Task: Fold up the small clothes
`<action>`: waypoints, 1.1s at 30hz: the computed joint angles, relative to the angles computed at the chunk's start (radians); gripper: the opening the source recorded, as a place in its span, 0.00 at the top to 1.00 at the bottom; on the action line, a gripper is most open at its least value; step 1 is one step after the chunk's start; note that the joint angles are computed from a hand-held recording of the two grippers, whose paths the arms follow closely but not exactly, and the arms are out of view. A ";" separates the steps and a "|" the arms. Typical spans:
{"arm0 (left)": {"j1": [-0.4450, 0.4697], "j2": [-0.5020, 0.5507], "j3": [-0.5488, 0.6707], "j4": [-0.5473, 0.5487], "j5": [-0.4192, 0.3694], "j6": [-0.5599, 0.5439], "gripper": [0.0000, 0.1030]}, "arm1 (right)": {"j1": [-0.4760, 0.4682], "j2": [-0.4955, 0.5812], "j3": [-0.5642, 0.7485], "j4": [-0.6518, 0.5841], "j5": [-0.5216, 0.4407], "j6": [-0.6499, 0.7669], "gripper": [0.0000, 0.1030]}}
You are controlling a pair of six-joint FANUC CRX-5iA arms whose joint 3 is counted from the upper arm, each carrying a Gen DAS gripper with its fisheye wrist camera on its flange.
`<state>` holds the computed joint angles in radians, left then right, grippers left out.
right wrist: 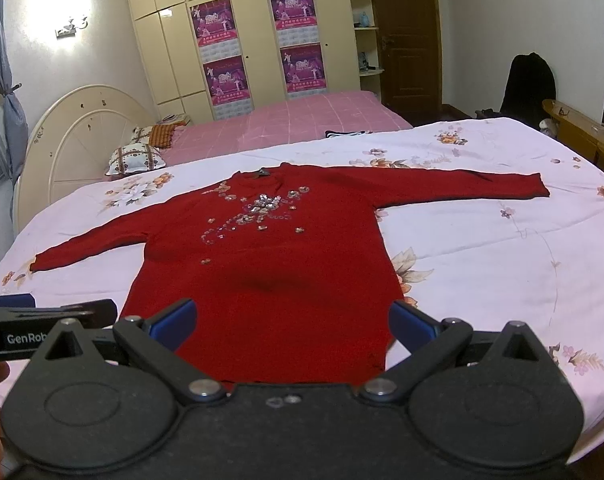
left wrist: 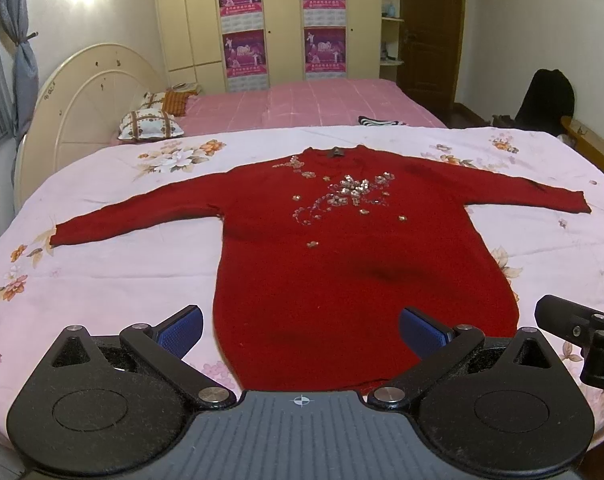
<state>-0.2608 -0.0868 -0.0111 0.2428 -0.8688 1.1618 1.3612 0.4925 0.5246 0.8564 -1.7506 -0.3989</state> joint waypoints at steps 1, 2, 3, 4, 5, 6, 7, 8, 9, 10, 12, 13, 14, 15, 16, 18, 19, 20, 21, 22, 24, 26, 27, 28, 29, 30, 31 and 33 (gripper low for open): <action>0.000 0.000 0.000 0.000 0.000 0.000 0.00 | 0.000 -0.001 -0.001 0.000 0.000 0.000 0.01; 0.000 0.000 0.000 0.000 0.000 0.000 0.00 | 0.001 -0.001 -0.002 0.001 -0.001 -0.001 0.01; 0.000 0.000 -0.001 0.001 0.001 0.001 0.00 | 0.001 -0.003 -0.004 0.001 0.000 -0.001 0.01; 0.001 0.000 -0.004 0.004 0.005 -0.002 0.00 | 0.001 -0.004 -0.005 0.001 0.001 -0.002 0.01; 0.001 0.000 -0.004 0.004 0.004 -0.002 0.00 | 0.001 -0.004 -0.006 0.001 0.002 -0.002 0.01; 0.002 -0.001 -0.006 0.007 0.005 -0.005 0.00 | 0.000 -0.002 -0.002 0.001 0.000 -0.001 0.01; 0.001 -0.001 -0.006 0.006 0.006 -0.003 0.00 | 0.000 -0.001 -0.001 0.001 -0.001 0.000 0.01; 0.002 -0.001 -0.006 0.007 0.006 -0.005 0.00 | 0.001 -0.002 -0.002 0.002 -0.001 -0.001 0.01; 0.003 0.000 -0.006 0.011 0.004 -0.007 0.00 | 0.001 -0.002 -0.002 0.002 -0.001 -0.001 0.01; 0.004 0.001 -0.005 0.012 0.002 -0.009 0.00 | 0.000 -0.001 -0.002 0.001 -0.001 -0.001 0.01; 0.005 0.001 -0.005 0.013 0.000 -0.011 0.00 | 0.000 -0.001 -0.002 0.001 -0.001 -0.001 0.01; 0.006 0.002 -0.004 0.014 -0.001 -0.014 0.00 | 0.001 -0.001 -0.002 0.001 -0.002 -0.001 0.01; 0.006 0.002 -0.004 0.013 -0.001 -0.016 0.00 | 0.001 -0.002 -0.003 0.002 -0.002 -0.002 0.01; 0.007 0.003 -0.003 0.014 -0.001 -0.017 0.00 | 0.001 -0.002 -0.003 0.002 -0.002 -0.002 0.01; 0.005 0.003 -0.002 0.012 -0.001 -0.014 0.00 | 0.001 -0.001 -0.002 0.002 -0.002 -0.003 0.01; 0.005 0.002 -0.004 0.014 0.004 -0.016 0.00 | 0.001 -0.003 -0.004 0.001 -0.003 -0.004 0.01; 0.007 0.002 -0.006 0.017 0.006 -0.018 0.00 | 0.000 -0.002 -0.004 0.001 -0.003 -0.002 0.01; 0.007 0.000 -0.011 0.024 0.010 -0.020 0.00 | 0.001 -0.004 -0.006 0.001 -0.004 -0.004 0.01; 0.007 0.000 -0.013 0.025 0.014 -0.020 0.00 | 0.001 -0.007 -0.011 0.001 -0.003 -0.005 0.01; 0.007 -0.002 -0.016 0.028 0.018 -0.019 0.00 | 0.001 -0.008 -0.013 0.001 -0.001 -0.006 0.01; 0.009 -0.001 -0.016 0.030 0.020 -0.021 0.00 | 0.001 -0.006 -0.010 0.000 -0.004 -0.005 0.01; 0.007 0.000 -0.015 0.026 0.024 -0.020 0.00 | 0.000 -0.012 -0.019 0.001 0.000 -0.006 0.01; 0.007 -0.001 -0.018 0.030 0.027 -0.023 0.00 | -0.001 -0.012 -0.019 0.000 0.000 -0.005 0.01; 0.008 0.000 -0.018 0.031 0.029 -0.025 0.00 | 0.000 -0.013 -0.021 0.000 0.000 -0.006 0.01; 0.009 -0.004 -0.028 0.041 0.040 -0.028 0.00 | 0.000 -0.014 -0.023 0.001 0.001 -0.007 0.01; 0.008 -0.002 -0.026 0.036 0.044 -0.028 0.00 | 0.000 -0.014 -0.023 0.000 0.001 -0.007 0.01; 0.009 0.000 -0.024 0.034 0.044 -0.029 0.00 | 0.000 -0.014 -0.023 0.000 0.000 -0.007 0.01; 0.008 0.008 -0.013 0.018 0.040 -0.024 0.00 | -0.002 -0.011 -0.020 0.000 -0.001 -0.004 0.01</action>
